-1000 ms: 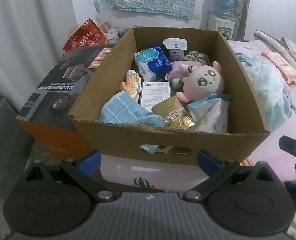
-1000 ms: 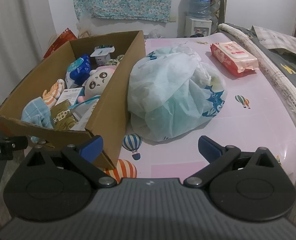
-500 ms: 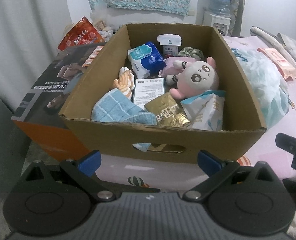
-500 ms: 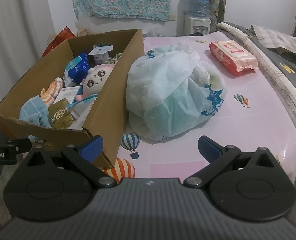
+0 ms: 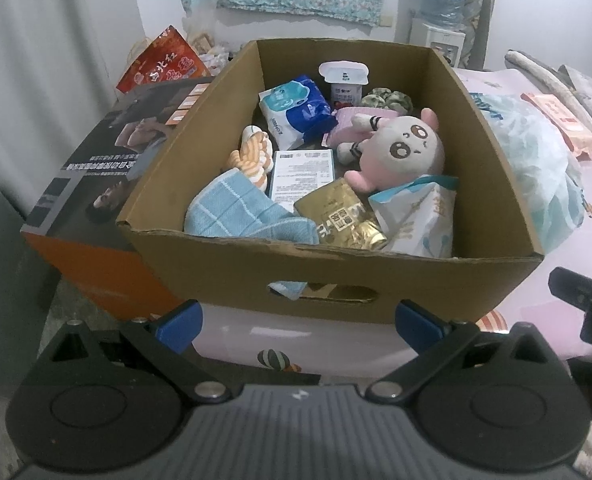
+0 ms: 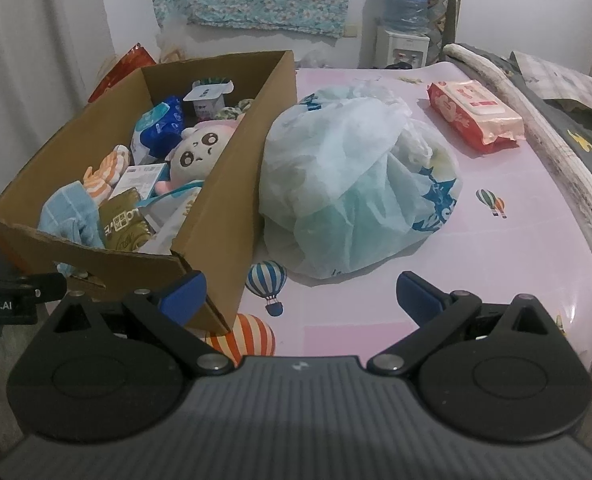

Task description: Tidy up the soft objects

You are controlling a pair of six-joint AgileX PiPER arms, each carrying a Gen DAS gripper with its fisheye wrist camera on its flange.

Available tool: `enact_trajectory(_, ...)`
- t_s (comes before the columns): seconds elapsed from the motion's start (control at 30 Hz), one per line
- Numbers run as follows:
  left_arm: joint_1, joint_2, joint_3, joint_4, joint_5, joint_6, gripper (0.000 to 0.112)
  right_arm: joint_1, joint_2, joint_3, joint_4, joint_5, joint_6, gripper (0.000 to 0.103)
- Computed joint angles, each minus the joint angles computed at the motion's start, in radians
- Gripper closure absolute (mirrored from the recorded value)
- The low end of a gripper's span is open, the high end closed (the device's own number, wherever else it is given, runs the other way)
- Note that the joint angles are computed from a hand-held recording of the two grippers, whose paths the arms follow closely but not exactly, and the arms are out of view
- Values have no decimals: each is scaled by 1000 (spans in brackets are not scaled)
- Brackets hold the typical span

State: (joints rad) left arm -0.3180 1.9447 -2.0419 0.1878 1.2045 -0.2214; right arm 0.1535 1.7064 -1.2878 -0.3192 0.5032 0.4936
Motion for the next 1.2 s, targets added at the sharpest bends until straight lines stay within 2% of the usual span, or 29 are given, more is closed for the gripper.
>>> enact_trajectory(0.5, 17, 5, 4, -10, 2, -4, 9, 16, 66, -90, 86, 46, -106, 1)
enact_trajectory(1.2, 19, 4, 11, -10, 3, -8, 9, 22, 87, -112, 108, 66, -135, 1)
